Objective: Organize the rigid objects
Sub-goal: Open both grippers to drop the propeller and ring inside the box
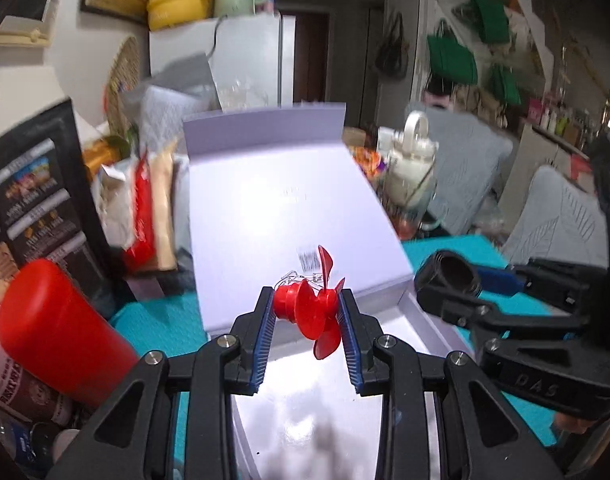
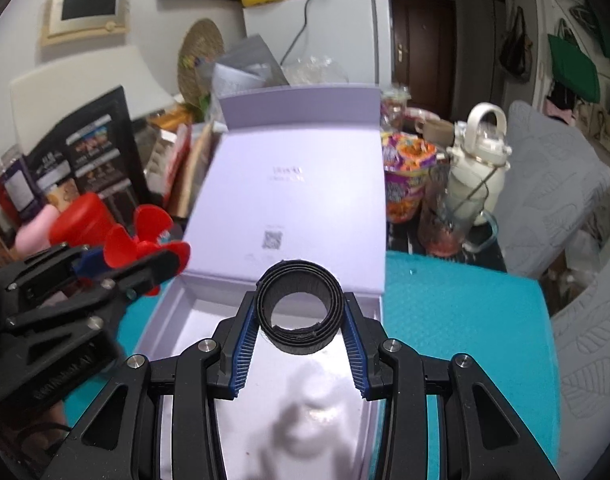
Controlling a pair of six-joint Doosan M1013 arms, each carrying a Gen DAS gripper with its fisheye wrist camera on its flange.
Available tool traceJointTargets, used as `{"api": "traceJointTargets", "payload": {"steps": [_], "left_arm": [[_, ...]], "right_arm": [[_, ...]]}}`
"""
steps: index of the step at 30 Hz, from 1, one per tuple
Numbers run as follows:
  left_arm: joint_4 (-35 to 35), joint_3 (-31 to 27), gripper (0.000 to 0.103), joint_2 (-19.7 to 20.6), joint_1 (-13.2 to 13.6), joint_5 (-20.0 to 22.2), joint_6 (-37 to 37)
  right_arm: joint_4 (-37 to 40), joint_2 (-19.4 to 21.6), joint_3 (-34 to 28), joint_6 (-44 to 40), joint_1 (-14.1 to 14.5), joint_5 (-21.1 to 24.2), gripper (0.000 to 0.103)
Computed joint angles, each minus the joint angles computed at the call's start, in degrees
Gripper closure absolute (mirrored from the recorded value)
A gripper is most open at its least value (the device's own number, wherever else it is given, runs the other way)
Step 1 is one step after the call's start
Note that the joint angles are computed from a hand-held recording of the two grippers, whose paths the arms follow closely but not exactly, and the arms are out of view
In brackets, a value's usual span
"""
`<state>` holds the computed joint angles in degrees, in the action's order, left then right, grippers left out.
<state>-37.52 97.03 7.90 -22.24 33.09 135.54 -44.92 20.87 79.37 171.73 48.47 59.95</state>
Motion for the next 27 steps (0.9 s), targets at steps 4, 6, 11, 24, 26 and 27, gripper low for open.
{"api": "traceJointTargets", "payload": {"steps": [4, 6, 11, 24, 26, 27], "left_arm": [[3.36, -0.99, 0.072, 1.72, -0.72, 2.98, -2.66], [5.65, -1.09, 0.072, 2.25, -1.21, 3.33, -4.29], [10.00, -1.89, 0.072, 3.44, -1.73, 5.16, -8.18], [17.41, -2.57, 0.072, 4.02, -2.84, 5.13, -14.38], [16.54, -3.70, 0.072, 4.79, -2.49, 7.96, -14.81], [16.60, -4.01, 0.071, 5.02, -2.34, 8.76, -15.80]], "right_arm": [[1.89, 0.40, 0.11, -1.23, -0.63, 0.90, 0.063], [3.19, 0.68, 0.03, -2.05, -0.99, 1.23, 0.063], [5.53, 1.17, 0.11, -3.31, -1.67, 0.56, 0.063], [9.68, 1.98, 0.00, -4.71, -2.77, 0.34, 0.063], [9.39, 1.90, -0.03, -4.29, -2.69, 0.81, 0.059], [9.37, 1.88, -0.11, -4.22, -2.65, 1.19, 0.057]]}}
